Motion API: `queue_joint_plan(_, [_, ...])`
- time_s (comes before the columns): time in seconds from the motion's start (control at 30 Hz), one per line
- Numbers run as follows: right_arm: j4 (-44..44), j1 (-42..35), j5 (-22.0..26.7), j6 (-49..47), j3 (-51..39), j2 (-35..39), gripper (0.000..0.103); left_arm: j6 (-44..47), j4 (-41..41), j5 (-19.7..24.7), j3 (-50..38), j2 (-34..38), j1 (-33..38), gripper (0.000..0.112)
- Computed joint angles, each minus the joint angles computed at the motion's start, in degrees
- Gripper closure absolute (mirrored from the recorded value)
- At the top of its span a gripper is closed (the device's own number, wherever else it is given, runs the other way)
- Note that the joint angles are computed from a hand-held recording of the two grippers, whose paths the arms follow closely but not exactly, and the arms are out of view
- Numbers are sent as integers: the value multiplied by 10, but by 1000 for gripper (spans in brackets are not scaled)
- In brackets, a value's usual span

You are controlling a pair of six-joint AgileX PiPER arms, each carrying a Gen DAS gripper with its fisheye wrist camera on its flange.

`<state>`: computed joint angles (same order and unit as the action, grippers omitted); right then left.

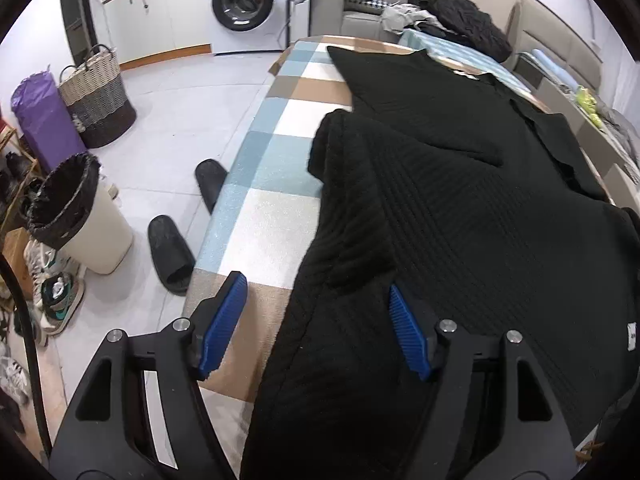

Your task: Fold small clothes

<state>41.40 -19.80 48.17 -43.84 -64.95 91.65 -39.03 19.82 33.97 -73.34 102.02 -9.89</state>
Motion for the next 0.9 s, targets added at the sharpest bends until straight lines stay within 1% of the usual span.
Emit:
queue_joint_plan(0.1, [-1, 6, -2, -5, 0, 5, 36, 55, -50, -16, 4, -4, 5, 44])
queue_joint_plan(0.17, [7, 9, -6, -19, 3, 8, 38, 62, -51, -18, 2, -2, 1, 53])
queue_joint_plan(0.2, [13, 12, -13, -31, 8, 7, 41, 56, -42, -18, 1, -1, -3, 66])
queue_joint_plan(0.23, [16, 14, -19, -40, 12, 5, 51, 45, -31, -16, -1, 0, -5, 74])
queue_joint_plan(0.27, [17, 19, -32, -53, 17, 3, 69, 48, -37, -22, 0, -1, -3, 79])
queue_joint_plan(0.3, [15, 23, -44, -55, 21, 1, 78, 60, -54, -32, 7, -6, 0, 92])
queue_joint_plan(0.33, [15, 23, -50, -58, 23, -1, 88, 83, -82, -48, 13, -11, 5, 102])
queue_joint_plan(0.37, [35, 17, -49, -77, 25, -5, 90, 90, -90, -56, 18, -16, 6, 103])
queue_joint_plan(0.43, [82, 5, -53, -118, 39, -21, 93, 53, -51, -72, 30, -31, -4, 106])
queue_joint_plan(0.53, [145, -21, -39, -157, 46, -40, 95, 38, -43, -87, 46, -60, -7, 106])
queue_joint_plan(0.6, [187, -46, -6, -187, 50, -48, 96, 35, -40, -96, 60, -85, -10, 107])
queue_joint_plan(0.63, [194, -52, 4, -192, 51, -51, 96, 34, -37, -97, 66, -96, -12, 107])
queue_joint_plan(0.7, [223, -78, 43, -219, 60, -56, 96, 32, -35, -98, 82, -121, -17, 107])
queue_joint_plan(0.8, [255, -124, 104, -246, 75, -63, 96, 46, -46, -102, 119, -177, -26, 107])
queue_joint_plan(0.83, [260, -136, 118, -250, 79, -66, 97, 35, -35, -101, 130, -193, -32, 107])
queue_joint_plan(0.9, [284, -176, 170, -264, 87, -67, 97, 19, -22, -94, 148, -225, -44, 107])
